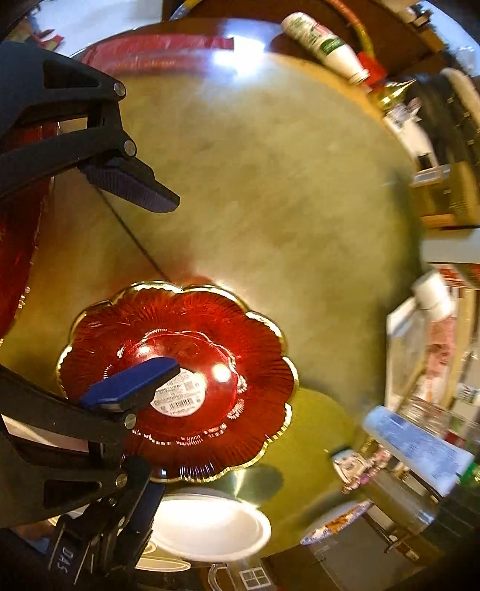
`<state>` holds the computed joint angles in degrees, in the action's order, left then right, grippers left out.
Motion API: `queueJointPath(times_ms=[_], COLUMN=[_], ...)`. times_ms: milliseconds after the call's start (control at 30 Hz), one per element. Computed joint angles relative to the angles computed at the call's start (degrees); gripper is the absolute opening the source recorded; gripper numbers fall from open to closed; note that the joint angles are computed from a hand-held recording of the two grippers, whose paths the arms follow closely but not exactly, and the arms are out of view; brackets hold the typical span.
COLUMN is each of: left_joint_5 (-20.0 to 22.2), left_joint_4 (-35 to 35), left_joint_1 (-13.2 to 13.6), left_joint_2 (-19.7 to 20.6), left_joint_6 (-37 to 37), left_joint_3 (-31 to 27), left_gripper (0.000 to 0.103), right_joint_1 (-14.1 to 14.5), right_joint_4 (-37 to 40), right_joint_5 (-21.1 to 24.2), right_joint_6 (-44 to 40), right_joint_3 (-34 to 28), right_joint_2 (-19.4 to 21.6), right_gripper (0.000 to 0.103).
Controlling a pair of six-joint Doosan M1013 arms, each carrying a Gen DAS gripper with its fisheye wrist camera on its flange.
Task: Organize plates and bowls
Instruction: 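Grasp the small red barcode-stickered plate with the right tool while the left tool holds the large plate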
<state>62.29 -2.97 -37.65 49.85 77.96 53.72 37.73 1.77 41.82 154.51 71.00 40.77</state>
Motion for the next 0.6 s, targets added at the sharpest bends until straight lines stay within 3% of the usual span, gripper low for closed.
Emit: queueJointPath(times_ms=[67,100,133,167,200,300,400,600], left_joint_5=[1.36,1.54,0.59,-0.28,-0.57,-2.22,-5.65,-14.97], left_joint_4=[-0.22,-0.1,2.37,2.77,2.27,4.06,4.37,8.26], left_joint_1=[-0.1,-0.21,-0.78,-1.01,-1.11,-1.53,-1.3,-1.62], left_joint_2=[0.89,1.13,0.97,0.75,0.65,-0.23,-2.51,-8.43], left_joint_6=[0.32,0.56,0.56,1.52,2.97,2.59,1.71,-1.57], left_joint_3=[-0.93,-1.11,-0.73,-0.37,-0.31,0.74,3.54,10.82], left_gripper=[0.075,0.067,0.055,0.032,0.029,0.024,0.02,0.017], right_joint_1=[-0.24,-0.34,-0.36,-0.29,-0.21,0.53,0.93,3.06], right_joint_4=[1.22,1.65,1.85,1.29,0.99,-4.29,-7.14,-15.97], right_joint_5=[0.91,1.23,1.86,1.66,1.13,2.24,-0.21,-0.32], right_joint_6=[-0.01,-0.08,-0.2,0.08,0.29,3.82,6.27,11.18], right_joint_3=[-0.22,-0.28,-0.54,-0.47,-0.29,-0.73,0.71,0.1], right_joint_2=[0.58,0.78,1.01,1.05,0.96,0.71,-0.59,-2.03], right_gripper=[0.04,0.023,0.014,0.013,0.012,0.012,0.011,0.011])
